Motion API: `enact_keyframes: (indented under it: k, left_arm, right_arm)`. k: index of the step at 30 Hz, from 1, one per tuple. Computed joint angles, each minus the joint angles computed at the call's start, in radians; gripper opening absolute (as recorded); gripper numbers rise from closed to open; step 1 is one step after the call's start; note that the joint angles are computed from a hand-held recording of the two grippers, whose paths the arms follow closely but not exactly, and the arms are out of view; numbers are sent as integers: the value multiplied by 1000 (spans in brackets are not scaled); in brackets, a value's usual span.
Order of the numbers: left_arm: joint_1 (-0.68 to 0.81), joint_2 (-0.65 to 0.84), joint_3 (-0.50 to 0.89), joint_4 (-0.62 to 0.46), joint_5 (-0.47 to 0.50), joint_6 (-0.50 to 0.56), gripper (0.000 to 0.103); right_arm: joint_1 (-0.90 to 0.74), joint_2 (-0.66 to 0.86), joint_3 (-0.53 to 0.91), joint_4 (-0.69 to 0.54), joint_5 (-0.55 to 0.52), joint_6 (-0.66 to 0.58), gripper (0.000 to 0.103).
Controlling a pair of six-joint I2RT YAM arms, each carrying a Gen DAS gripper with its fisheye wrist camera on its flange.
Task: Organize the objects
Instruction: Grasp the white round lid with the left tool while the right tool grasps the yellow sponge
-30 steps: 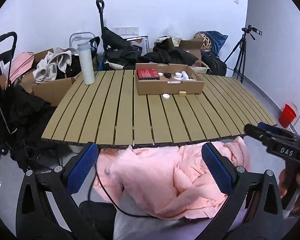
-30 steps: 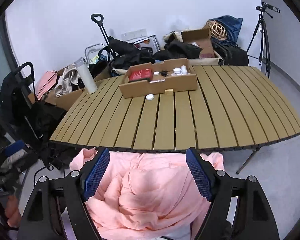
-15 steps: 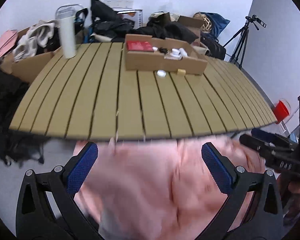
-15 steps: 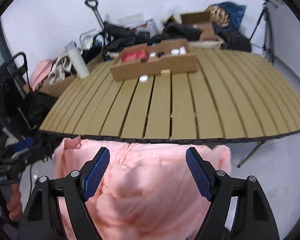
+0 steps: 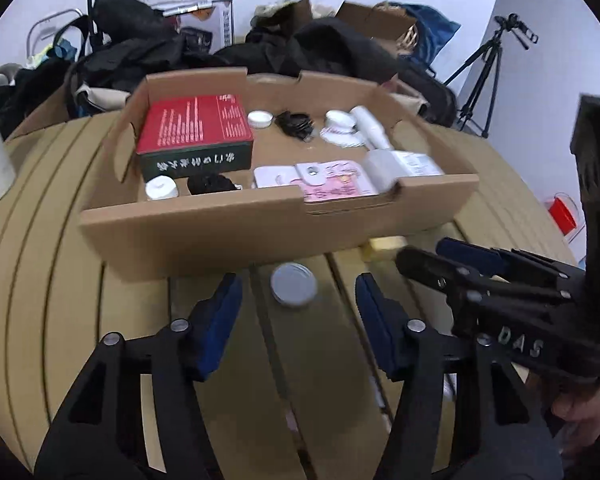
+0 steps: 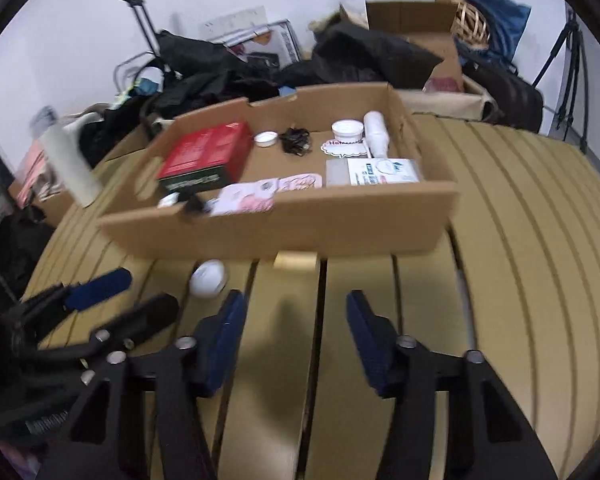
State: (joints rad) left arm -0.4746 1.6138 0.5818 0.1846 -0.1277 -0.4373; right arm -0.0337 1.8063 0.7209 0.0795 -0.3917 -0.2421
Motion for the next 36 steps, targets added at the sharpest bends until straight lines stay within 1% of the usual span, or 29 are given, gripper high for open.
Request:
enact_keyframes:
  k: [2,3,5,6,7,8,9,10,12,13,14,16,19,20,21,23,24,25,26,27,28,29,30,31,32,33,34,35,36]
  left_arm:
    - [35,26,-20,55,62,7,54]
    - [54,41,-24,72,108,4,54]
    - [63,65,-22,87,149,6,53]
    - [59,74,-18,91,144,10,53]
    - [52,79,-14,95,130,18,53]
    - [43,86,-7,94,111,28,52]
    - [37,100,7,92,94,32,50]
    - [27,108,14,91,72,31,48]
    - [3,128,42,55,44,37,34]
    - [-10,131,45,55,16,35,27]
    - [-18,135,53,44,17,32,23]
    - [-35,135,59,33,2,16,23]
    - [-50,92,51,-16,-11,-15,21]
    - [-60,51,35,-33,-22,-29,9]
    - [-77,-25,10,-73,-35,-48,0]
    - [-109,-170,-27,-153,-61,-78,0]
    - [-142,-282,-55,-210,-90,-99,0]
    - [-178,-382,-78,-262,-123,-111,0]
    - [-214,-459,-88,-317,-160,-124,0]
    - [-263,-545,-94,-396,-215,-147,0]
    - [-312,-619,-99,-475,-267,-176,0]
    - [-372,-699,-106,-563,-317,-223,0]
    - [-402,-743,-113,-608,-327,-255,0]
    - [-425,-781,-126,-642,-317,-284,2]
    - [-436,-791,-132,-655,-307,-301,12]
    - [-452,-776,-142,-654,-326,-334,34]
    - [-452,-755,-153,-631,-338,-345,46]
    - [-438,-712,-157,-591,-343,-342,54]
    - [-401,-648,-157,-526,-321,-317,54]
  right_arm:
    - [6,75,49,11,-28,21,52]
    - [15,100,59,28,-21,31,52]
    - [31,136,72,58,-9,41,52]
    - [37,151,77,69,0,49,51]
    - [39,158,68,103,7,57,48]
    - [39,162,68,116,12,58,44]
    - [41,164,69,117,20,60,42]
    - [41,161,61,128,28,60,37]
    - [37,157,50,141,25,49,37]
    - [33,150,39,146,23,46,36]
    - [31,149,37,145,21,45,36]
    - [21,131,14,159,16,45,36]
    - [-6,82,-11,132,-5,33,36]
    - [-17,60,-20,118,-14,26,36]
    - [-34,25,-35,97,-26,15,36]
    - [-96,-89,-84,36,-75,-30,36]
    - [-127,-149,-106,-3,-94,-58,36]
    - [-185,-250,-142,-71,-132,-104,36]
    - [-227,-317,-162,-126,-164,-142,36]
    - [-271,-384,-178,-189,-192,-185,36]
    - [-351,-487,-200,-295,-233,-257,36]
    - [-400,-541,-206,-365,-261,-303,36]
    - [-478,-598,-207,-470,-308,-381,36]
    - [-581,-652,-205,-601,-364,-490,36]
    - [-652,-674,-200,-687,-398,-573,36]
    - [-723,-683,-195,-774,-426,-669,36]
    - [-799,-683,-193,-864,-441,-777,36]
    - [-828,-682,-194,-903,-441,-823,36]
    - [-836,-678,-200,-916,-433,-841,36]
